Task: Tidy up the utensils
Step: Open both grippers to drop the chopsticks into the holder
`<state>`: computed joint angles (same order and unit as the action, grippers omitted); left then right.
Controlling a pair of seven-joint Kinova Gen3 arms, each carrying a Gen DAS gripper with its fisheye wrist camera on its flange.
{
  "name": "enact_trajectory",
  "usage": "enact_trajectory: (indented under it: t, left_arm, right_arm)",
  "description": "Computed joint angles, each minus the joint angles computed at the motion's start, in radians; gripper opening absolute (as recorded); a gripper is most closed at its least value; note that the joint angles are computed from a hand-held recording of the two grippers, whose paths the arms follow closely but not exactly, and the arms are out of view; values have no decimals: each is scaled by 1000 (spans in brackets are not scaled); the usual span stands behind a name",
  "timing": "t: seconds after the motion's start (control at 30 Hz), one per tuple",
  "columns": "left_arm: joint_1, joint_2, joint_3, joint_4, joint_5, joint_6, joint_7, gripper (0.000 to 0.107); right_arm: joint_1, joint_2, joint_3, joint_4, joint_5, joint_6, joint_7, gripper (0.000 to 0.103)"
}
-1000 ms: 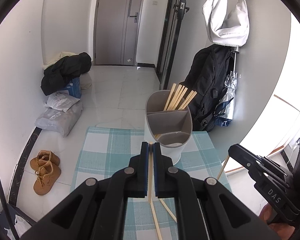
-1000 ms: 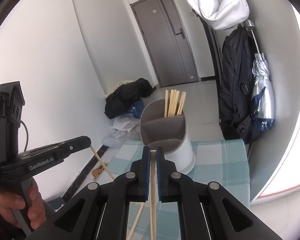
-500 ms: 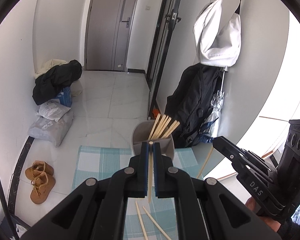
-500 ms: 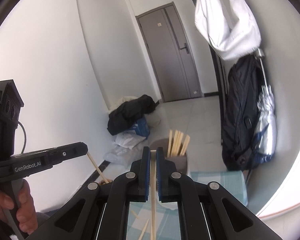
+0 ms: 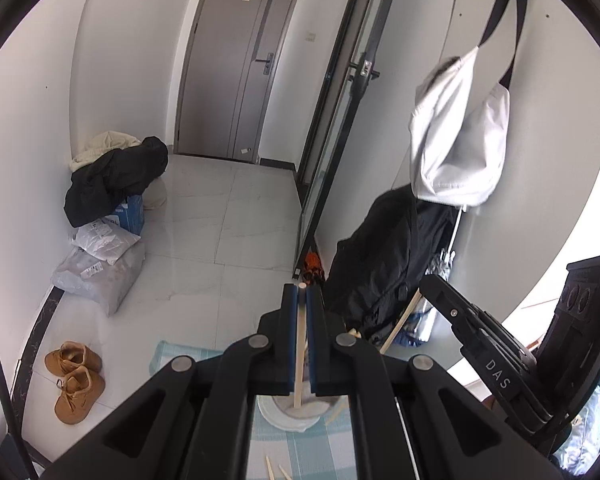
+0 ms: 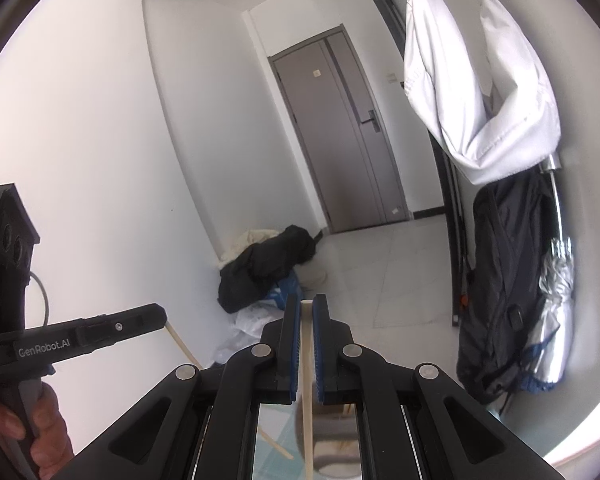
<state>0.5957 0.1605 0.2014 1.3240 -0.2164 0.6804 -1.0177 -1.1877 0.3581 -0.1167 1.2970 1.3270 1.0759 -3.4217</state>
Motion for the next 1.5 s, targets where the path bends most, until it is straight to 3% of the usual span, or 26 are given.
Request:
enact_trajectory:
  t: [0.3, 0.63, 0.93, 1.13, 1.23, 1.37, 1.5]
  left_arm:
    - [-21, 95, -16, -109, 42, 15, -73, 1]
    - [-58, 178, -26, -157, 157, 54, -202, 0]
    - [-75, 219, -11, -205, 228, 111, -283, 0]
    - [-70, 249, -27, -271, 253, 189, -294, 2]
    - [-52, 267, -43, -329, 231, 267, -281, 17]
    - [3, 216, -89, -267, 138, 221, -188, 55]
    - [45, 181, -100, -226, 43, 206, -116, 58]
  right_arm:
    - [48, 73, 79, -125, -21, -22, 32, 5]
    - [96, 112, 129, -71, -47, -118, -120, 5]
    - [102, 115, 124, -21, -47, -171, -119, 6]
    - [133, 99, 106, 7, -114, -257, -81, 8]
    - [132, 75, 106, 39, -135, -271, -92, 9]
    - [115, 31, 92, 88, -133, -244, -143, 14]
    - [98, 4, 62, 104, -108, -189, -160, 31]
